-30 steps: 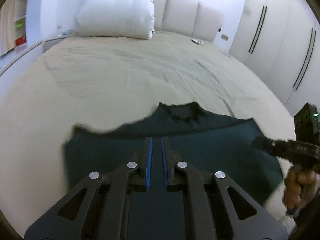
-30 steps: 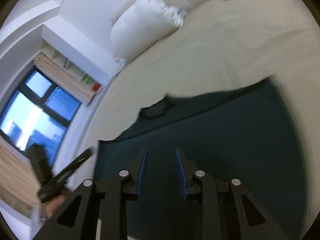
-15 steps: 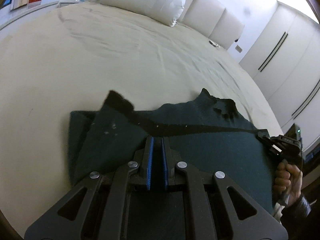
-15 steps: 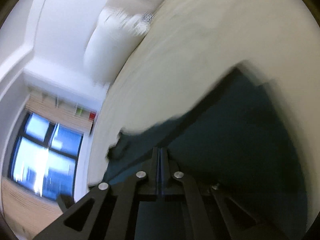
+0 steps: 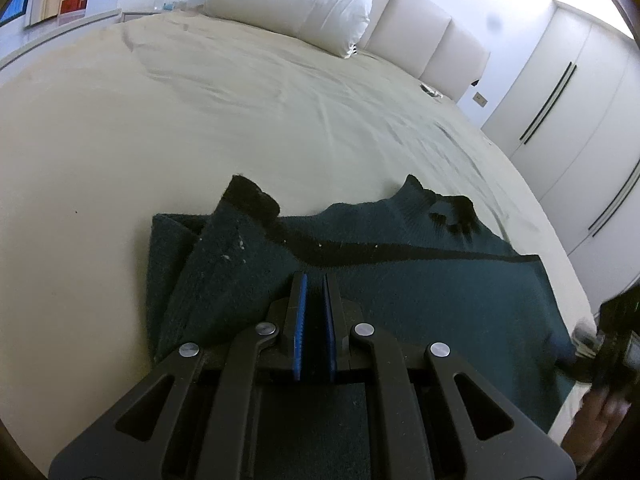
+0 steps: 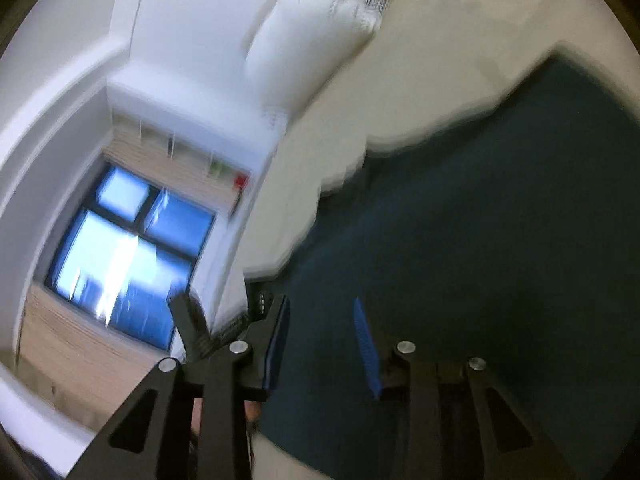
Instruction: Fold small clothes
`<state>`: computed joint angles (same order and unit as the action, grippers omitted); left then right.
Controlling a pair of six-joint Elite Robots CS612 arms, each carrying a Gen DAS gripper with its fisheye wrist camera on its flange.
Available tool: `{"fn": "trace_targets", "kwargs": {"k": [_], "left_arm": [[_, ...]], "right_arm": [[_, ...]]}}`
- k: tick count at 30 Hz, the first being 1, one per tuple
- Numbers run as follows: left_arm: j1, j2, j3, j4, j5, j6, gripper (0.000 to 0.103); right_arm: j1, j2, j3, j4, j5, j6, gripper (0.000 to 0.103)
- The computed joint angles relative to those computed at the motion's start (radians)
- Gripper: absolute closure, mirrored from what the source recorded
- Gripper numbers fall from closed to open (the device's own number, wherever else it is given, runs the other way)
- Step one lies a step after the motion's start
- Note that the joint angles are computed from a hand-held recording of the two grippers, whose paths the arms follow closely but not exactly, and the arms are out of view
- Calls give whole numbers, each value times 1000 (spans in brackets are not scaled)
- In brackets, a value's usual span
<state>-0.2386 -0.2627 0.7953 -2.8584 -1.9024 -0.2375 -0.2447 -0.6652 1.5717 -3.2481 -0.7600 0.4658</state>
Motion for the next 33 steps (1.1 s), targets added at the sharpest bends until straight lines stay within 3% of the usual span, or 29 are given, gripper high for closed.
{"fn": "trace_targets", "kwargs": {"k": [1, 2, 3, 4, 8, 11, 13, 14, 15, 17, 23, 27, 33], "left_arm": [[0, -1, 2, -1, 2, 2, 95], [-1, -3, 5, -2, 8, 6, 95], [-3, -3, 5, -3, 14, 10, 95], [-4, -5, 8, -4, 20, 14, 95], [-8, -8, 16, -12, 34, 23, 95], [-12, -9, 18, -12, 49, 33, 95], [-14, -10, 20, -14, 58, 37, 95], [-15, -11, 22, -15, 59, 38, 95], [-16, -11, 23, -16, 63, 39, 95], [-18, -13, 26, -18, 73, 44, 95], [-22, -13, 25, -17, 94, 59, 95], [-22, -11, 23, -16, 92, 59, 95], [-21, -12, 24, -18, 92, 60, 95]], "right_arm": [[-1, 1, 2, 13, -10, -10, 71], [-4, 8, 4, -9, -15, 11, 87], [-14, 10, 10, -22, -17, 39, 95], [-25, 11, 19, -59, -24, 88, 96], [-67, -31, 113, -196, -192, 206, 96], [-80, -78, 178, -225, -366, 285, 95], [-75, -102, 203, -247, -434, 312, 86], [-66, -109, 206, -256, -445, 307, 71], [-53, -112, 202, -259, -439, 282, 66], [-29, -110, 182, -240, -378, 214, 65], [58, -42, 44, -68, -97, 31, 59], [83, -14, 3, 46, -63, -11, 59], [47, 0, 29, -51, -40, 55, 68]]}}
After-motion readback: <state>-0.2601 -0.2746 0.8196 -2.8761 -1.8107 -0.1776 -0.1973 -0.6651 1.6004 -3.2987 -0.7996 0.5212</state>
